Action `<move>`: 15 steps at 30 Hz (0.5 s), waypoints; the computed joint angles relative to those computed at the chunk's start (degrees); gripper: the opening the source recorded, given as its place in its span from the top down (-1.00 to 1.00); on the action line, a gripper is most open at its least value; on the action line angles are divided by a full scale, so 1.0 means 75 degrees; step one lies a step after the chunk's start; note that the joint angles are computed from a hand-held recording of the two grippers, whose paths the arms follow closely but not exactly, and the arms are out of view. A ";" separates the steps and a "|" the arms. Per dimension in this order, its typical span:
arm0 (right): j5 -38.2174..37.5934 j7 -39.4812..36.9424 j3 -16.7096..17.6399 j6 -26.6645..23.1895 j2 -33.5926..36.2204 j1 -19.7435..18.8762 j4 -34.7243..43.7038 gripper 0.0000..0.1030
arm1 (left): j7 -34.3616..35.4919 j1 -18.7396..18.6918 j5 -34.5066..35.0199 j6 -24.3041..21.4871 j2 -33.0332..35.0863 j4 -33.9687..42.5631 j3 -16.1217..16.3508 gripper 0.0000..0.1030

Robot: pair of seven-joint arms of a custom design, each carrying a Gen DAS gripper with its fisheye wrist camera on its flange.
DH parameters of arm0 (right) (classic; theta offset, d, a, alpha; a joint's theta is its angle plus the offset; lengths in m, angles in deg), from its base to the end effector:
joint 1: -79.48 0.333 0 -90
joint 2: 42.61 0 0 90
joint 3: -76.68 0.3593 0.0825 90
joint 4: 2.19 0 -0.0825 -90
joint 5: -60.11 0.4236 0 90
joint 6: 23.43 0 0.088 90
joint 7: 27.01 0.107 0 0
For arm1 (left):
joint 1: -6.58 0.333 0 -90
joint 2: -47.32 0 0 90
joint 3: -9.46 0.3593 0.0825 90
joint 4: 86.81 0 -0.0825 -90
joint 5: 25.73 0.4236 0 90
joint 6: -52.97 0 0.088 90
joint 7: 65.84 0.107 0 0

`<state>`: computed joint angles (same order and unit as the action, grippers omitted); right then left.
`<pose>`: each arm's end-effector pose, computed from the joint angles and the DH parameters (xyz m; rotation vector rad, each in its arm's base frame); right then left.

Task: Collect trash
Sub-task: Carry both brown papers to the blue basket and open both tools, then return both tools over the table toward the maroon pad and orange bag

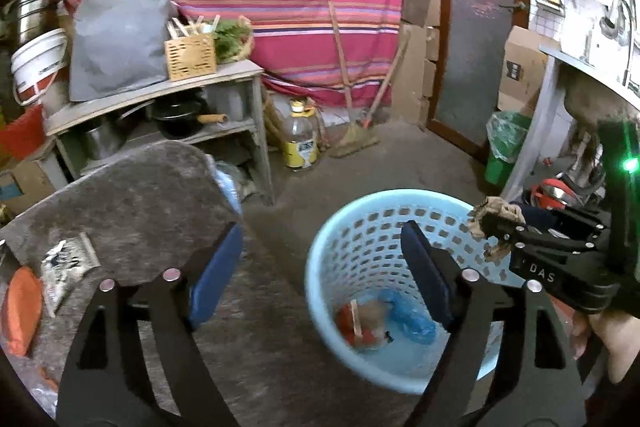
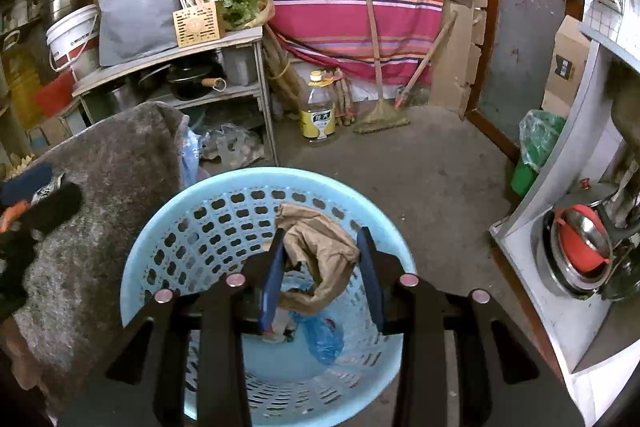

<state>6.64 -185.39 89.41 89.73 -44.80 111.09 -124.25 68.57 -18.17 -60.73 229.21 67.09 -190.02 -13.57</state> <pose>0.4392 0.3589 0.4615 -1.0536 2.3585 -1.0474 0.5481 -0.4807 0.4872 -0.8060 2.4195 -1.2984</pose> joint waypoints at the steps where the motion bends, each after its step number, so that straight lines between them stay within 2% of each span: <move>1: -0.0022 0.0002 -0.0006 0.0023 0.0058 -0.0005 0.0046 0.29 | 0.0084 0.0172 -0.0129 0.0013 -0.0081 -0.0076 -0.0088 -0.62; 4: -0.0105 0.0092 -0.0033 0.0096 0.0344 0.0008 0.0274 0.29 | 0.0499 0.0734 -0.0673 0.0221 -0.0328 -0.0345 -0.0374 -0.77; 7: -0.0126 0.0144 -0.0096 0.0095 0.0617 0.0045 0.0523 0.28 | 0.0904 0.1188 -0.1114 0.0390 -0.0559 -0.0581 -0.0447 -0.81; 8: -0.0127 0.0128 -0.0118 0.0106 0.0722 0.0064 0.0629 0.19 | 0.0941 0.1233 -0.1150 0.0416 -0.0619 -0.0625 -0.0341 -0.82; 9: -0.0120 0.0089 -0.0129 -0.0018 0.0857 0.0103 0.0791 -0.08 | 0.0968 0.1314 -0.1190 0.0469 -0.0677 -0.0669 -0.0210 -0.83; 11: -0.0137 -0.0001 -0.0145 -0.0441 0.1118 0.0227 0.1135 -0.38 | 0.0887 0.1385 -0.1189 0.0477 -0.0748 -0.0697 0.0064 -0.88; 15: -0.0195 -0.0038 -0.0256 -0.0566 0.1463 0.0395 0.1648 -0.38 | 0.0466 0.1478 -0.0844 0.0345 -0.0725 -0.0619 0.0762 -0.89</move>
<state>5.19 -185.67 87.49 85.49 -33.83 114.05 -111.90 72.06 -7.08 -67.06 231.80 61.65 -194.66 -7.86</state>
